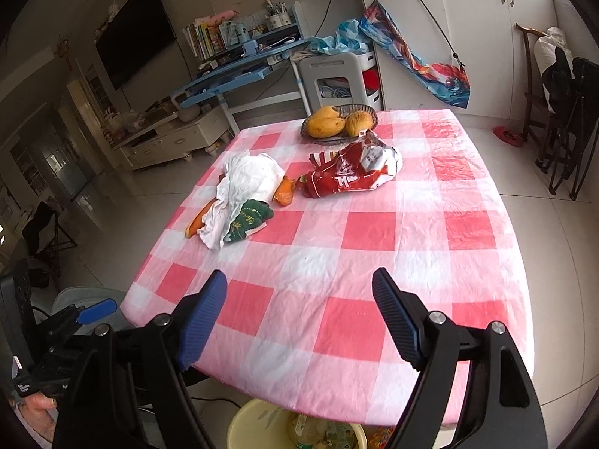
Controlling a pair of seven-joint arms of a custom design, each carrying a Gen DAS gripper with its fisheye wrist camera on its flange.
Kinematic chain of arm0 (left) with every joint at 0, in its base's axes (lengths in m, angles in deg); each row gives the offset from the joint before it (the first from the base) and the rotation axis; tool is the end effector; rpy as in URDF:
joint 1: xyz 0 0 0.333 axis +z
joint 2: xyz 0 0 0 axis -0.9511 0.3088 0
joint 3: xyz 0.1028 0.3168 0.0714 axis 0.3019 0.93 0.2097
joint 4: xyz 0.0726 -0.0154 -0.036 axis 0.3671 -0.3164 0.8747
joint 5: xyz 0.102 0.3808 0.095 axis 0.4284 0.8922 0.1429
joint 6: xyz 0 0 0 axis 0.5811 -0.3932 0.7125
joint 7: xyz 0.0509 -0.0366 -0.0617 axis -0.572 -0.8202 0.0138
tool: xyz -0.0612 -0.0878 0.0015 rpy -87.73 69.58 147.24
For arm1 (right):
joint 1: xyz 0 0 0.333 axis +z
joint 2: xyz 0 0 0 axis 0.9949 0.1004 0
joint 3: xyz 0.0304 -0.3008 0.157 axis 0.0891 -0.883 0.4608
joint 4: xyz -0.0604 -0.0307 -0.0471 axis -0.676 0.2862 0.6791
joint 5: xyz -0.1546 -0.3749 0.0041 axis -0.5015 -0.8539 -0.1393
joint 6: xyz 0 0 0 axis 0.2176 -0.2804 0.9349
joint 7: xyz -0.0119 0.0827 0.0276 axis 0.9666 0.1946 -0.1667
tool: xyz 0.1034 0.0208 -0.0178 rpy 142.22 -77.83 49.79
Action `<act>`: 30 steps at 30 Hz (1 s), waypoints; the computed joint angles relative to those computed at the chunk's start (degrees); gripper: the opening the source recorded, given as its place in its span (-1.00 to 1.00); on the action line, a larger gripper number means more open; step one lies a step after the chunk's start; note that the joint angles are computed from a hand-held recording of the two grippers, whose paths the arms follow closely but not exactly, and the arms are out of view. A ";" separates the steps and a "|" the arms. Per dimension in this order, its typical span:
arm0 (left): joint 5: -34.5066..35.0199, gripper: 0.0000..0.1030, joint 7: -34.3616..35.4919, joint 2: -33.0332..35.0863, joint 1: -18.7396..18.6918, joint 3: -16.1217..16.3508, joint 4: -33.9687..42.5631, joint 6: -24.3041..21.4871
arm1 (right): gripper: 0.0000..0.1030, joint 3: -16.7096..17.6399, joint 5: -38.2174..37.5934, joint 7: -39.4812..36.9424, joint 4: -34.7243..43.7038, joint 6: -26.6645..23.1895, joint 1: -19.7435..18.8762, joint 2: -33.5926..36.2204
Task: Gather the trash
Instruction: 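Move the right tool toward the white plastic bag while the left tool approaches an orange peel, then grasp the white plastic bag with the right tool while the left tool nears the orange peel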
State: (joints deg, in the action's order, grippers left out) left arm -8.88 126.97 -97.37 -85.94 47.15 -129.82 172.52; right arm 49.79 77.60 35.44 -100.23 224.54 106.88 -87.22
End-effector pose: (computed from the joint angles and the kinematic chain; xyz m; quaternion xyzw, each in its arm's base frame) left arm 0.4159 -0.2617 0.5310 -0.6131 0.7084 -0.3033 0.1741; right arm 0.4139 0.1550 0.5068 -0.6575 0.6334 -0.1509 0.3791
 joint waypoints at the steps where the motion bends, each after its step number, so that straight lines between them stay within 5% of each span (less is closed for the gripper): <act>1: 0.24 0.55 -0.51 1.33 0.84 0.18 1.36 0.02 | 0.49 -1.90 1.15 -1.29 1.14 0.08 2.01 1.67; 6: 3.75 0.54 -7.87 8.72 5.54 0.50 8.76 -2.27 | 0.49 -9.33 11.85 -11.77 8.60 0.12 11.81 10.40; 9: 4.53 0.54 -10.78 12.26 6.16 2.02 12.03 -3.54 | 0.49 -10.59 17.90 -18.83 14.13 -0.30 14.64 15.35; 15: 8.65 0.54 -13.77 18.95 5.56 3.83 18.89 -6.06 | 0.49 -7.52 19.44 -22.52 28.08 -3.03 12.08 27.82; 20: 10.49 0.55 -11.86 24.42 3.56 4.93 24.85 -8.15 | 0.49 -6.90 10.07 -15.07 37.24 -5.85 10.31 35.95; 21: 10.54 0.55 -11.63 25.20 3.24 5.17 25.74 -8.65 | 0.28 -7.17 7.52 -13.46 38.51 -6.98 10.31 36.97; 22: 10.55 0.55 -11.46 26.17 2.96 5.42 26.83 -9.24 | -0.27 -5.93 7.76 -14.63 40.39 -9.47 8.86 38.11; 23: 10.25 0.55 -11.07 27.04 2.76 5.62 27.85 -9.79 | -0.50 -4.71 8.39 -15.44 41.65 -11.70 7.39 38.75; 26: 9.49 0.54 -10.12 28.93 2.26 6.14 29.96 -10.57 | -0.83 1.43 16.49 -22.16 39.19 -9.23 1.64 36.54; 30: 7.79 0.54 -8.11 30.52 1.88 6.31 31.45 -10.17 | -0.84 9.84 33.93 -35.41 34.74 -5.71 -5.98 31.30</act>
State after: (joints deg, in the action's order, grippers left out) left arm -1.09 118.87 -66.85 -84.06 53.47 -98.37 162.35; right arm 59.63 111.52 0.03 -65.49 218.83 100.90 -55.92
